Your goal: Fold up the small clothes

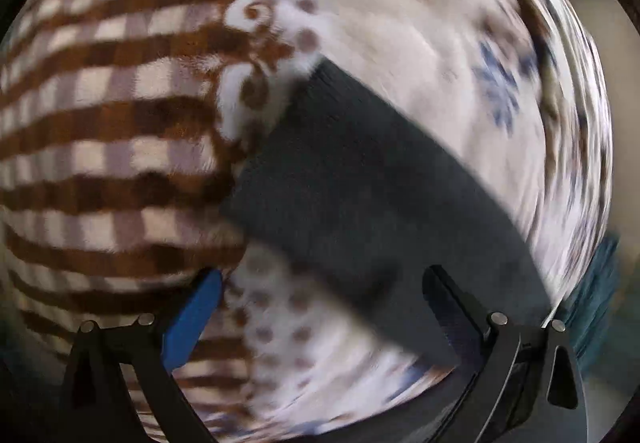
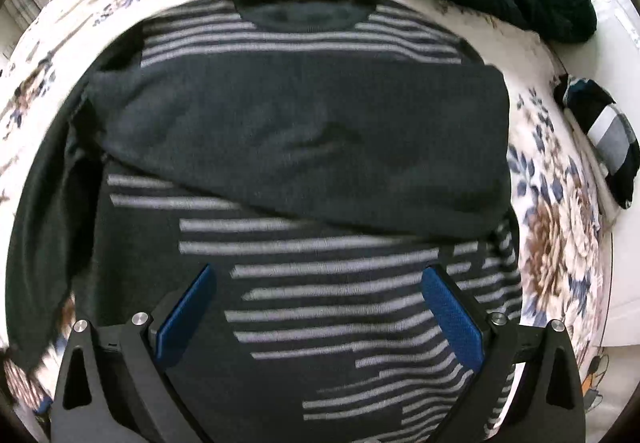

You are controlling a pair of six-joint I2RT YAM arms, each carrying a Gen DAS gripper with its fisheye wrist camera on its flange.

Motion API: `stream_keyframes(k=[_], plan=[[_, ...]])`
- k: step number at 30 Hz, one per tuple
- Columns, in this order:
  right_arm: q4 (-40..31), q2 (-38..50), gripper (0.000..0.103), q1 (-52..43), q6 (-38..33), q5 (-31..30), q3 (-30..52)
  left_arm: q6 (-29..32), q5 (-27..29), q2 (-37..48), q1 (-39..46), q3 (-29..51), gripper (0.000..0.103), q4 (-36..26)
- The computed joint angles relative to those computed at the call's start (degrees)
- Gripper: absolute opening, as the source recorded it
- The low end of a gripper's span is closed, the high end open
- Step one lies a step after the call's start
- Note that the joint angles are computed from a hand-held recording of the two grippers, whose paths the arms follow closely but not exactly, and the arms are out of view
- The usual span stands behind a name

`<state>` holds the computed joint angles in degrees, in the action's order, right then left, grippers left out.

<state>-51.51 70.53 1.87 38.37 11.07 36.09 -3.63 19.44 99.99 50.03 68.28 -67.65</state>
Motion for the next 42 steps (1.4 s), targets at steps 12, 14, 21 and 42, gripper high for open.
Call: stream_keyframes(k=[12,14,21,42], plan=[[-2.9,4.7,0.103,-1.8,-0.8,9.3,2.6,-11.7,-11.5,-7.5,-11.9,-0.1,0.009,13.0],[-1.2,3.7,0.103,-4.9,-4.2,8.1,2.2,-11.1,-13.3,-10.7,-15.5,-0.3,0.008,13.9],[0.5,-3.0,0.103,-17.0,-13.3,1.0,-1.2,-7.6,-18.1,-21.3,-36.1,6.7,0.008,11.8],[10.1,10.8,0.103,-83.6,-62.8,-11.0,2.7,-24.3,-26.2,14.9,-119.6,43.4,0.008,11.4]])
